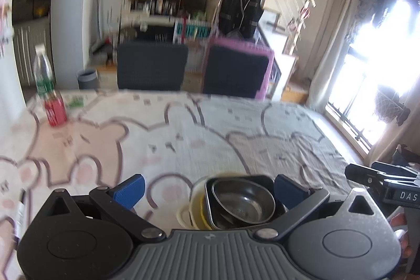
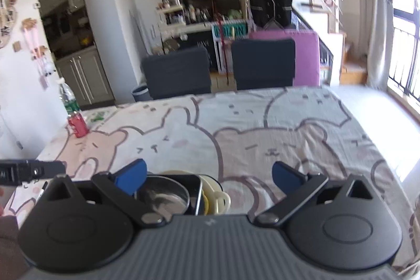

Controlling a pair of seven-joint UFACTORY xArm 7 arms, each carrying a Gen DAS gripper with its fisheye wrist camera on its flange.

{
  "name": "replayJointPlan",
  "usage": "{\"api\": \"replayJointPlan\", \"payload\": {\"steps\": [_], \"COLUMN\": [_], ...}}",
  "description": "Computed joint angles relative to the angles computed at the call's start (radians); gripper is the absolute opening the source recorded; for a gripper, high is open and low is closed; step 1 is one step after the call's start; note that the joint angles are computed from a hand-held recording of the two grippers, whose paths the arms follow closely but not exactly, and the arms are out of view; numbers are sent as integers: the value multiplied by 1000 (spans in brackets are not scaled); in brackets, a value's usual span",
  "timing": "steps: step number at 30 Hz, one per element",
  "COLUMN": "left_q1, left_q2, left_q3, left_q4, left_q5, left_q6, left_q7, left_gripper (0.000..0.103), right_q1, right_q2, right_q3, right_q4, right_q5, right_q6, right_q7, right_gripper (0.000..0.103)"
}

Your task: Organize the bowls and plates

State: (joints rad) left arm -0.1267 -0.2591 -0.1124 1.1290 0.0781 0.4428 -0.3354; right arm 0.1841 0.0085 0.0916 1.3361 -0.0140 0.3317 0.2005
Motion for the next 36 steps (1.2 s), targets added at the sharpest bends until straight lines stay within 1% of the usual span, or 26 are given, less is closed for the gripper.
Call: {"api": "replayJointPlan", "payload": {"steps": [3,5,7,9,11,14,17,20,25,28,31,33,36], "left_q1": [19,35,76,133,157,161,201,247,239,233,244,255,264], "left_q2": [-73,-117,-156,-200,-244,-282,-319,-339,-356,-363,-376,-384,-395], "left_q3": [-19,-35,-74,-124,-147,-160,-207,-257,-257,-254,-269,-283,-295], "left_q4": [-69,-111,-150,-196,-246,-298,-346,-372,-420,-440,-458,-469,-485], "left_q5": [49,72,123,192,224,238,272,311,305,293,310,327,340], "left_q6": [-48,-65,-75,-96,-123,-148,-178,-179,-192,-178,-175,-183,-194], "left_q7": [-22,-43,-91,-160,-201,-217,-253,-289,-314,-333,-344,-348,-359], "left_gripper": [103,103,103,103,103,103,103,103,103,103,103,103,103], "right_q1": [2,3,4,-4,-10,-37,-66,-127,-183,-223,-271,-291,-301], "right_q2": [-47,-79,-111,-140,-161,-191,-224,-244,-260,-263,-265,-285,-284], "right_q3": [5,11,16,30,39,63,87,135,182,215,257,275,285], "right_q4": [-66,-107,-151,-196,-229,-276,-322,-353,-388,-397,-403,-429,-438], "right_q5": [-59,-70,-71,-100,-115,-162,-199,-276,-348,-405,-476,-515,-545], "right_q6": [-65,-90,-119,-145,-163,-186,-201,-217,-237,-241,-249,-262,-270], "right_q7": [26,29,27,54,68,120,168,246,327,383,450,486,494], "right_gripper": [103,103,103,103,103,103,103,103,103,103,103,103,103]}}
